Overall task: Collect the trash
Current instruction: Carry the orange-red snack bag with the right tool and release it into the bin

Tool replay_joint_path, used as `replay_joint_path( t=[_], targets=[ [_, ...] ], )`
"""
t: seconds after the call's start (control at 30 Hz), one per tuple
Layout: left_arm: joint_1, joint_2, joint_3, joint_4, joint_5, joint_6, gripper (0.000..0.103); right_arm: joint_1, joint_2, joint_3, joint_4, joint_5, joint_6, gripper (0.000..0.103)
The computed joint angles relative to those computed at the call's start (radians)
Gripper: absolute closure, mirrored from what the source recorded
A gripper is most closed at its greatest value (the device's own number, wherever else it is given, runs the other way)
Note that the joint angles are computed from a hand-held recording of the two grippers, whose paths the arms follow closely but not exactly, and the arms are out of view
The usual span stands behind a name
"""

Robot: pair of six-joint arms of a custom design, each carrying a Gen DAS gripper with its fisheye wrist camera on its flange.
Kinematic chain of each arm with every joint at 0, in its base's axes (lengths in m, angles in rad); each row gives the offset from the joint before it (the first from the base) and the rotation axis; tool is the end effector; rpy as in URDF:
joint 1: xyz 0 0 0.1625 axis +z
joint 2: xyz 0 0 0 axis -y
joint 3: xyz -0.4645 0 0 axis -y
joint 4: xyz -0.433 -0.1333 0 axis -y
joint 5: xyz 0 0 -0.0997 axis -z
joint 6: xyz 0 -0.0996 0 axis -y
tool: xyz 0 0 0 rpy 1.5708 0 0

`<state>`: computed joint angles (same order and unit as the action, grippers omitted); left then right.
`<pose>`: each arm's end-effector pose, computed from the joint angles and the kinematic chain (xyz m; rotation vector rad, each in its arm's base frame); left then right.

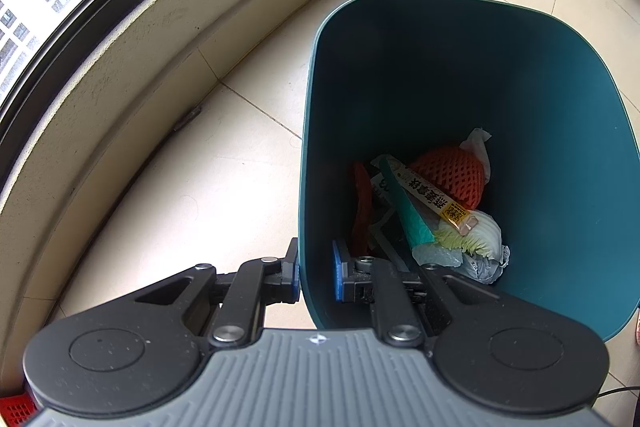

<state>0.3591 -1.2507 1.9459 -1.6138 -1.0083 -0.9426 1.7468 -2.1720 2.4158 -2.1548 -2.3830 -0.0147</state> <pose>-0.4089 -0.3526 0.1986 0.5328 2.2559 -0.2173 0.1081 -0.2594 0.4097 0.0502 -2.3227 0.4769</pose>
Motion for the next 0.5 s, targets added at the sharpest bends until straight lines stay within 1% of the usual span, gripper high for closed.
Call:
replay_joint_path(
  t=[0.07, 0.17, 0.23, 0.33, 0.4, 0.43, 0.5],
  targets=[
    [0.001, -0.001, 0.0, 0.0, 0.0, 0.0, 0.089, 0.079, 0.009, -0.053, 0.049, -0.009, 0.048, 0.066],
    [0.002, -0.002, -0.001, -0.001, -0.004, 0.0, 0.089, 0.196, 0.053, -0.132, 0.097, -0.027, 0.104, 0.066],
    [0.003, -0.004, -0.002, -0.005, -0.006, 0.001, 0.089, 0.255, 0.1, -0.189, 0.105, -0.014, 0.128, 0.066],
    [0.0, -0.01, 0.0, -0.013, 0.0, 0.008, 0.089, 0.301, 0.151, -0.227, 0.075, 0.016, 0.116, 0.066],
    [0.0, -0.014, 0.0, -0.018, 0.0, 0.014, 0.089, 0.315, 0.192, -0.23, 0.03, 0.031, 0.079, 0.066],
    [0.001, -0.016, 0.001, -0.019, -0.001, 0.015, 0.089, 0.317, 0.21, -0.233, 0.02, 0.031, 0.071, 0.066],
    [0.002, -0.02, 0.003, -0.019, -0.005, 0.017, 0.089, 0.278, 0.268, -0.213, -0.06, 0.049, 0.011, 0.066]
  ],
)
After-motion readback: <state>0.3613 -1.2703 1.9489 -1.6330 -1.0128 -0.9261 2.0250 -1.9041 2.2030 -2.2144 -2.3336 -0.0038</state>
